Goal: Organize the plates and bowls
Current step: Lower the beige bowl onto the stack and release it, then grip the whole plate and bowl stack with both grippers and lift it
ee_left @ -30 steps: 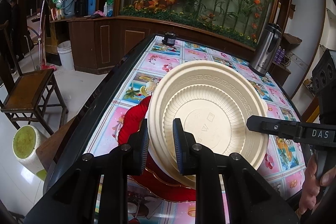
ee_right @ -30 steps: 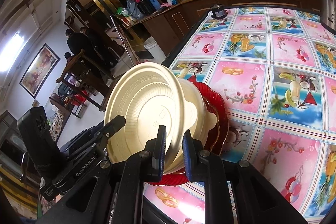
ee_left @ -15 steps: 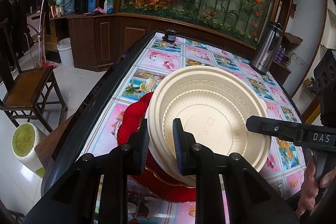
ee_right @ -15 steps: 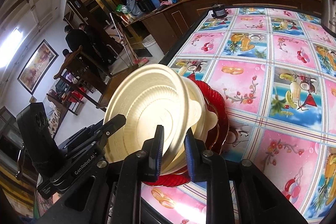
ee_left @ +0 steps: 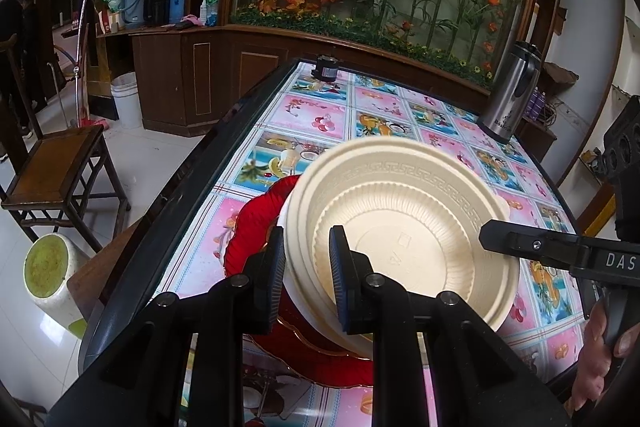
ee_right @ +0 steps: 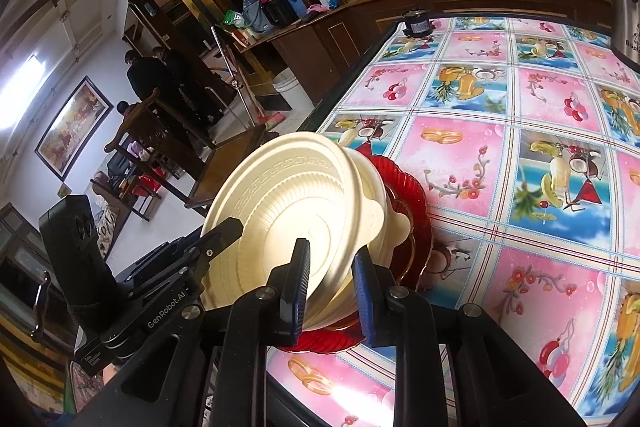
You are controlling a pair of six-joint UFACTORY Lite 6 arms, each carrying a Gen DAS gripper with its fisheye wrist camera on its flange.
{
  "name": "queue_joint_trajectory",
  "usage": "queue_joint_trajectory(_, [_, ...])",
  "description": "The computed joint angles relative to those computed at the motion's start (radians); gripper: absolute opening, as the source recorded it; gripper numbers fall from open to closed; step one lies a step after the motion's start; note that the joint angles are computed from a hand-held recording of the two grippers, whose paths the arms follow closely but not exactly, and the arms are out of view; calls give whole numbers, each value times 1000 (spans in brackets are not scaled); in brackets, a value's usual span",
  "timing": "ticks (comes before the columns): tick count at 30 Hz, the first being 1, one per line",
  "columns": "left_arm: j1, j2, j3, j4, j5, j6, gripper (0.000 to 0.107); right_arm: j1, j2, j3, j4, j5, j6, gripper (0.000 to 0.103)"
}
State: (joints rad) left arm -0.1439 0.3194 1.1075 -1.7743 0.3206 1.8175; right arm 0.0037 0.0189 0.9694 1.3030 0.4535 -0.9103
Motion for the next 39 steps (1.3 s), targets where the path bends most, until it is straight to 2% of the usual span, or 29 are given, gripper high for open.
queue_joint_trajectory(14, [28,-11,1,48,24,-50,18,-50,-57,-64,59,26,-57,24])
queue_joint_trajectory(24, [51,-14,3,79,54,-89,18,-149,-113,-129,123,73,-118,24])
queue_joint_trajectory(27, [57,-21,-3,61,56,-71,28,-163,-117,-152,135,76,-136,27])
queue_joint_trajectory(29, [77,-29,-14,25,69,-35,44,-177,-115,-168,149,81,-157,28])
queue_joint_trajectory(30, [88,-29,-15,17,72,-30,47,-183,-114,-178,155,82,-167,29])
queue_joint_trajectory(35, [162,23,30,110,116,-134,48,-217,-88,-219,202,98,-224,30])
queue_joint_trajectory(39, [191,69,52,145,106,-155,49,-219,-72,-250,239,101,-271,30])
